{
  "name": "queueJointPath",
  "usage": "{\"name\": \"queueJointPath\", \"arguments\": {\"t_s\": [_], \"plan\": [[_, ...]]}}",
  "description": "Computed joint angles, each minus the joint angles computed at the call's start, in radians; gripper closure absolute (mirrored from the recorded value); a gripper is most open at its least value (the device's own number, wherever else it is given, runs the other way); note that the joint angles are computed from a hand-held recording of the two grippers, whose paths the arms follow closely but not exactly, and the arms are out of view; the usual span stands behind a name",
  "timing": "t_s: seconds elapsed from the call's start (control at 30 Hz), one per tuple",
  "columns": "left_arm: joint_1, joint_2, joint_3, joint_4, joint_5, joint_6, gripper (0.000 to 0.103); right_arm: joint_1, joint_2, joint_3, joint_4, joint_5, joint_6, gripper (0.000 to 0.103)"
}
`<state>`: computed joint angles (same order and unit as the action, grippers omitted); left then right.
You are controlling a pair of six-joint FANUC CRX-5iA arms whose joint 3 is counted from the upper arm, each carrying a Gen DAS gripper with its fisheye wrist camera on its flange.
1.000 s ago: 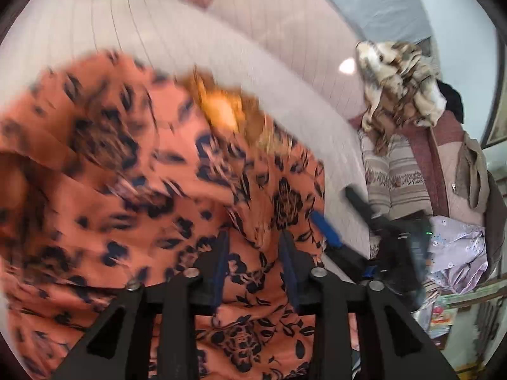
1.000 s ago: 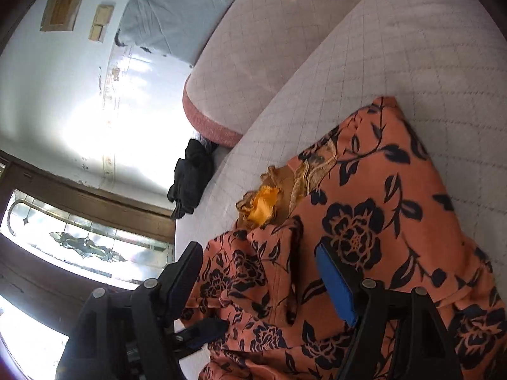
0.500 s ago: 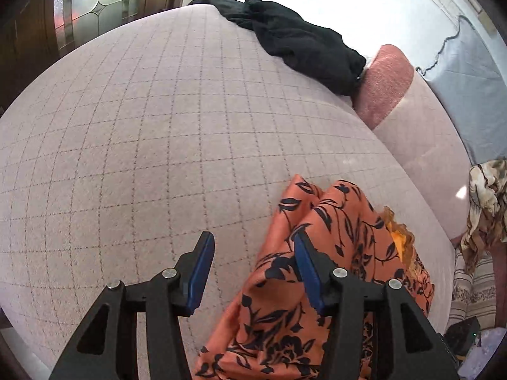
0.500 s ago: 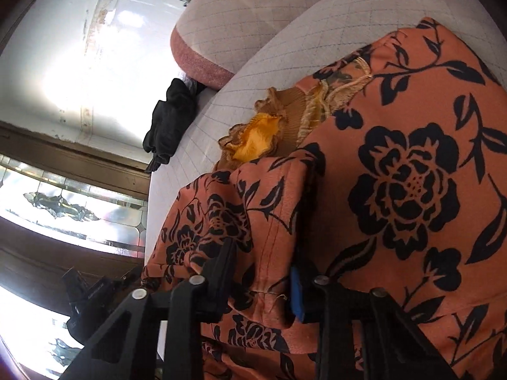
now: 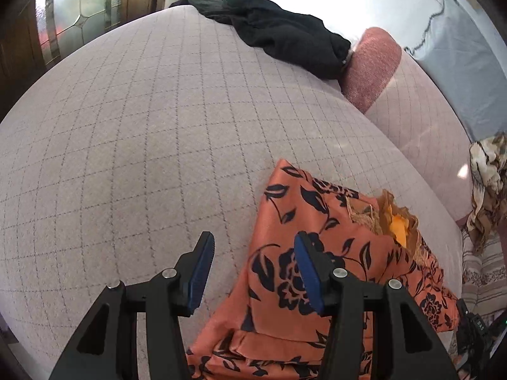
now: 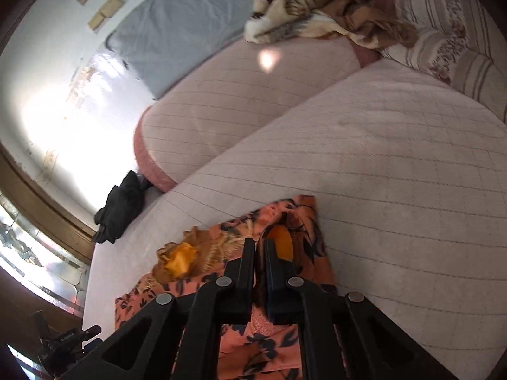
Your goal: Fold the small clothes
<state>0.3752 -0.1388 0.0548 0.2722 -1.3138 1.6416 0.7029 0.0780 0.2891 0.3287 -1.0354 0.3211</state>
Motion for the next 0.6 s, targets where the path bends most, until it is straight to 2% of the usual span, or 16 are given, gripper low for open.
{"name": "queueJointPath", "arguments": {"t_s": [0.07, 0.13, 0.17, 0.23, 0.3, 0.37, 0.43, 0.53, 0.57, 0.6], "plan": [[-0.054, 0.017, 0.022, -0.042, -0.015, -0.007, 0.050, -0.027, 0.061, 0.108, -0.098, -0.161, 0.077, 0.097], [-0.113, 0.039, 0.053, -0.106, -0.037, -0.004, 0.050, -0.054, 0.095, 0.174, -0.169, -0.259, 0.116, 0.094], [-0.139, 0.048, 0.064, -0.134, -0.042, 0.002, 0.050, -0.062, 0.079, 0.156, -0.176, -0.249, 0.102, 0.094], [-0.193, 0.068, 0.095, -0.213, -0.058, 0.021, 0.049, -0.052, 0.031, 0.079, -0.110, -0.158, 0.035, 0.094], [-0.240, 0.089, 0.129, -0.296, -0.083, 0.039, 0.046, -0.028, 0.013, 0.050, -0.041, -0.121, 0.031, 0.094], [-0.256, 0.087, 0.135, -0.321, -0.081, 0.046, 0.045, -0.014, 0.003, 0.030, -0.019, -0.065, 0.050, 0.094], [-0.257, 0.082, 0.132, -0.321, -0.079, 0.046, 0.045, -0.028, 0.045, 0.104, -0.135, -0.102, 0.153, 0.094], [-0.258, 0.084, 0.133, -0.333, -0.081, 0.045, 0.040, -0.044, 0.159, 0.247, -0.262, -0.311, 0.229, 0.095], [-0.261, 0.092, 0.141, -0.348, -0.093, 0.049, 0.035, -0.052, 0.168, 0.254, -0.286, -0.325, 0.226, 0.095], [-0.265, 0.108, 0.151, -0.359, -0.100, 0.064, 0.029, -0.050, 0.148, 0.222, -0.277, -0.286, 0.198, 0.095]]}}
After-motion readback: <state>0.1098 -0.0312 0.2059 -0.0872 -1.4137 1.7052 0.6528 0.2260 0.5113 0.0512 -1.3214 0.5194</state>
